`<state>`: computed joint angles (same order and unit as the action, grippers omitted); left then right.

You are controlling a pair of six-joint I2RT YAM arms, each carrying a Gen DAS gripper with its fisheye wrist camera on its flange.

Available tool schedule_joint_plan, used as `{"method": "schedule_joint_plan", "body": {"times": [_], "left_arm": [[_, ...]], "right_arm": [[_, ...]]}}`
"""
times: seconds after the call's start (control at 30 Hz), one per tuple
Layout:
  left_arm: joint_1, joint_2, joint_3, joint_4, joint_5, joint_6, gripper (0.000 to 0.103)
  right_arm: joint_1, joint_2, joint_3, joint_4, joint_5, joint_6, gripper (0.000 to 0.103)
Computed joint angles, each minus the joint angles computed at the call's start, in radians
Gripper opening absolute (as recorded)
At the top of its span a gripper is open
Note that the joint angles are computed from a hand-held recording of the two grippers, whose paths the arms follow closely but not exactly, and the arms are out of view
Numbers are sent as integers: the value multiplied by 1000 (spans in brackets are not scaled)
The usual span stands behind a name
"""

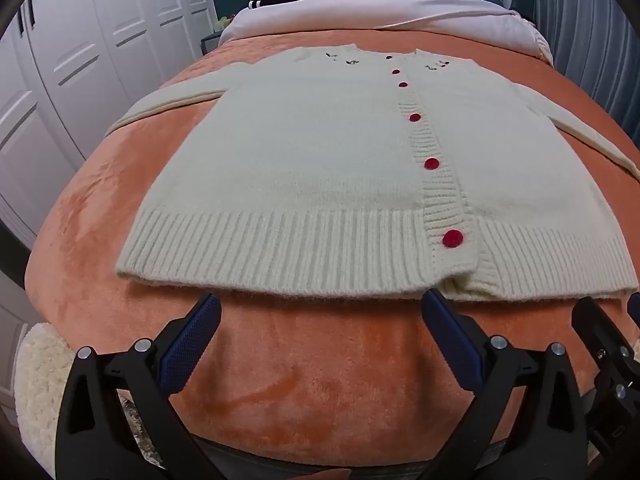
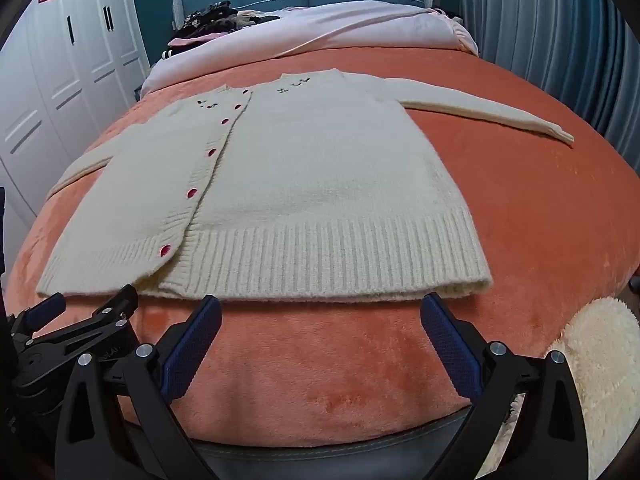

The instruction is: Fold small clothes

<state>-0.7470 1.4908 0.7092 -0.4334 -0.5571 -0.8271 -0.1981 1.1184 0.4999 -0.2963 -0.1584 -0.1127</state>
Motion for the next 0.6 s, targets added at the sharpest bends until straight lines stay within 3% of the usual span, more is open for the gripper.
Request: {"method": "schedule_joint_plan", "body": {"times": [0.33, 0.6], "left_arm": [[28, -17, -9, 2, 9, 38, 98], [-29, 21, 25, -31, -30, -10, 98]], "right_arm": [[-3, 4, -1, 1, -1, -1, 98], [8, 7, 0, 0, 1, 14, 98]]}}
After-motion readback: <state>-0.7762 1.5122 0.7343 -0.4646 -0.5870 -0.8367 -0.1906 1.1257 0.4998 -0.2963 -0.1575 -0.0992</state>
